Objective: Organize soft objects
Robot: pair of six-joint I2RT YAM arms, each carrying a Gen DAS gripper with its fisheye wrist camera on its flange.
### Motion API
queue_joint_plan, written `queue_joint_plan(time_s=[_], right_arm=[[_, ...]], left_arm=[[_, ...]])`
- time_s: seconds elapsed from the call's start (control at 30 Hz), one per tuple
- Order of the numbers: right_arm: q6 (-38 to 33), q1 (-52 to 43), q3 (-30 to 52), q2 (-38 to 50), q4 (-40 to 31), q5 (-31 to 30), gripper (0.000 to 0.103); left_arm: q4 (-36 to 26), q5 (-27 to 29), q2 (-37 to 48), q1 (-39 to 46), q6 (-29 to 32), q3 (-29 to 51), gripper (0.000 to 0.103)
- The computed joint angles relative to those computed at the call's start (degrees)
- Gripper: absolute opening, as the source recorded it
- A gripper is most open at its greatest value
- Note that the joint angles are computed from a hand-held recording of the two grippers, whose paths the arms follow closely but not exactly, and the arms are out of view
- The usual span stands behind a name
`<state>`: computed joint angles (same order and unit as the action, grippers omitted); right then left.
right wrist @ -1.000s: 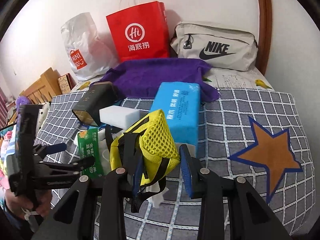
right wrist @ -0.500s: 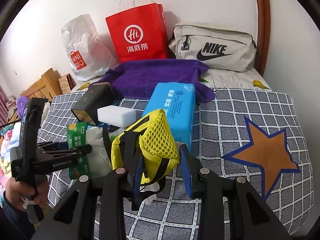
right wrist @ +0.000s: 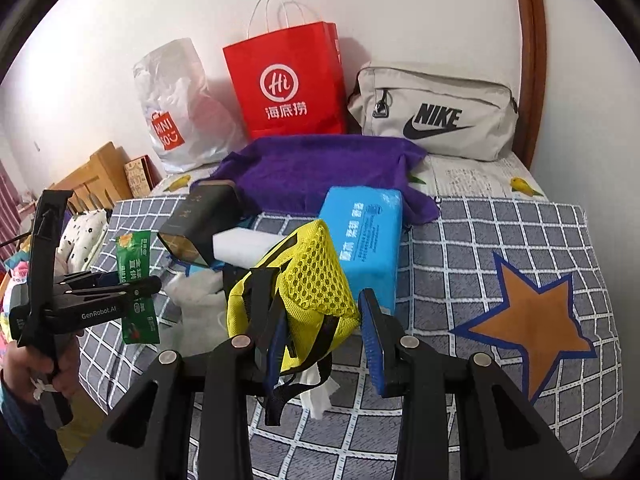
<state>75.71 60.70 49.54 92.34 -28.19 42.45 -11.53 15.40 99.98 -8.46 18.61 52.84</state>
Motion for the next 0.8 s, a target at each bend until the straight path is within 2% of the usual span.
queue_joint_plan(time_s=[0.37, 0.63, 0.8], right_arm=[[-7.69, -4.76, 3.15, -1.65, 0.18, 0.11, 0.034], [-14.83, -10.8, 3.27, -2.76, 4.61, -1.86, 0.034], [-16.79, -10.13, 4.02, -0.55, 6.22, -1.86, 0.034]], left_arm=[[-2.54, -0.44, 1.51, 1.53, 0.57, 8.22, 0.047], [-4.06, -1.27, 4.65, 1.53, 0.48, 15.17, 0.047], [-4.54, -0.84, 6.65, 1.42, 0.0, 16.29, 0.047]])
